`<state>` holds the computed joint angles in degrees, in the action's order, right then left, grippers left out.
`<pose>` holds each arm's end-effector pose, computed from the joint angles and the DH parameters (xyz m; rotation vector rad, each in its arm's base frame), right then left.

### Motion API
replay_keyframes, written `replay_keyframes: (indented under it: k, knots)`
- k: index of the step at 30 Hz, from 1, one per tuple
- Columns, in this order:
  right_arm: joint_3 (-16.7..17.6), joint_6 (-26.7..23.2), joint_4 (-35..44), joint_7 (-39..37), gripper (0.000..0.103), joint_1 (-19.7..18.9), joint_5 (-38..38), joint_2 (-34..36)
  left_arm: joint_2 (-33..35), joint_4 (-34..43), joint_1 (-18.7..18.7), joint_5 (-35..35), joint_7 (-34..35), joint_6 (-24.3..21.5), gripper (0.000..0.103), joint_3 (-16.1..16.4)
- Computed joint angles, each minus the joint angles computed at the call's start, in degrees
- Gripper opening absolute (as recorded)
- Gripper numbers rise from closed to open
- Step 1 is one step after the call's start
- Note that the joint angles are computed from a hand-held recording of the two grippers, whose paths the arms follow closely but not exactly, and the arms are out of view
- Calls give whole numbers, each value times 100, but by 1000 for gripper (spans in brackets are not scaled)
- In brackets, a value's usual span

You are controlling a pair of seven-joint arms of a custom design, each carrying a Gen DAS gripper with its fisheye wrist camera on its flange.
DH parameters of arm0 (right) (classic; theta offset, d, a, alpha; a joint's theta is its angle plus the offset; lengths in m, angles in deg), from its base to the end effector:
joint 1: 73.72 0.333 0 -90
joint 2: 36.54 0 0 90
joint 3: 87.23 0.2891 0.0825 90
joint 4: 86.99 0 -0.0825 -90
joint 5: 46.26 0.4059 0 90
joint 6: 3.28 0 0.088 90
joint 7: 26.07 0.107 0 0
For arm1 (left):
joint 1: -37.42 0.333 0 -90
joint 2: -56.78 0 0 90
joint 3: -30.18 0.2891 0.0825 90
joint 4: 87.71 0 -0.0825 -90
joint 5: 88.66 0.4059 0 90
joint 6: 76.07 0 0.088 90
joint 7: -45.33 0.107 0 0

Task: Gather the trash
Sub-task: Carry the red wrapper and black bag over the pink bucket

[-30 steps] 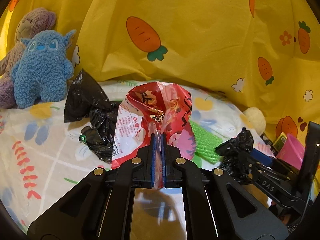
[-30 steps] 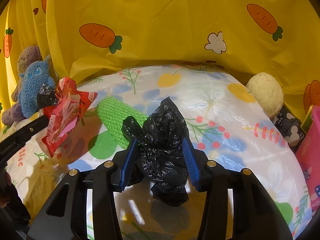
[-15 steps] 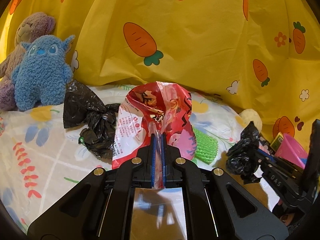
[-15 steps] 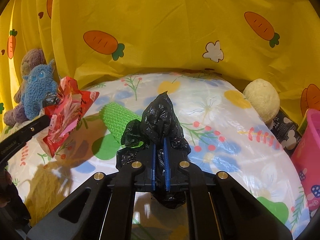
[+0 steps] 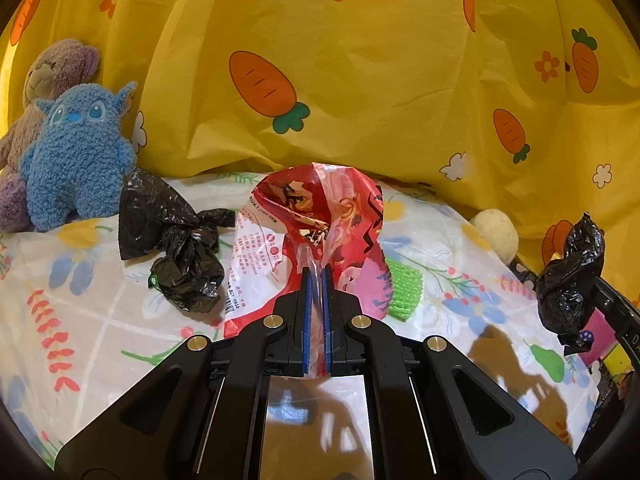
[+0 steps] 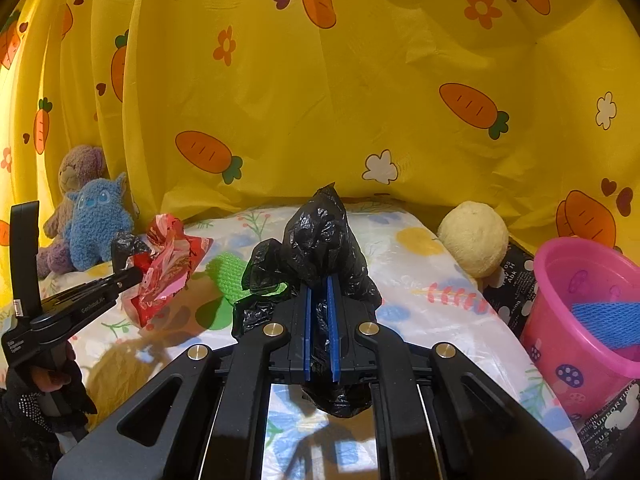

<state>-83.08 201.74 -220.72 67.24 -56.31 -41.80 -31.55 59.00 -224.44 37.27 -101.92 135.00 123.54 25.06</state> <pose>0.5341 0.1999 0.4006 -1.6068 1.2844 -0.7057 0.5566 -0.0237 0.3890 -1.7447 1.4574 -1.0170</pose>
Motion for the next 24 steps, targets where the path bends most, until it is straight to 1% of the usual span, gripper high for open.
replay_keyframes:
  k: [2,5,8,13,16,20,23,24]
  knots:
    - [-9,77,-155,49,8,-28,-26,-116,-65,-52,-60,-104,104,10,4,-34]
    - [-29,214,-355,70,8,-71,-29,-268,-219,-203,-68,192,-156,96,4,-103]
    - [-54,329,-525,148,8,-136,-104,-404,-341,-282,-140,244,-150,167,4,-208]
    - [-113,529,-838,202,8,-264,-130,-684,-457,-254,-312,330,-153,124,4,-381]
    - [-150,673,-1038,162,8,-357,-40,-868,-469,-172,-462,526,-216,127,4,-469]
    - [-163,821,-1274,-56,8,-516,339,-1107,-364,81,-696,1141,-585,72,4,-518]
    - [-130,897,-1396,-369,8,-665,856,-1263,-196,373,-834,1662,-915,26,4,-576]
    - [-130,931,-1442,-449,8,-713,997,-1311,-113,506,-851,1966,-1141,4,4,-601]
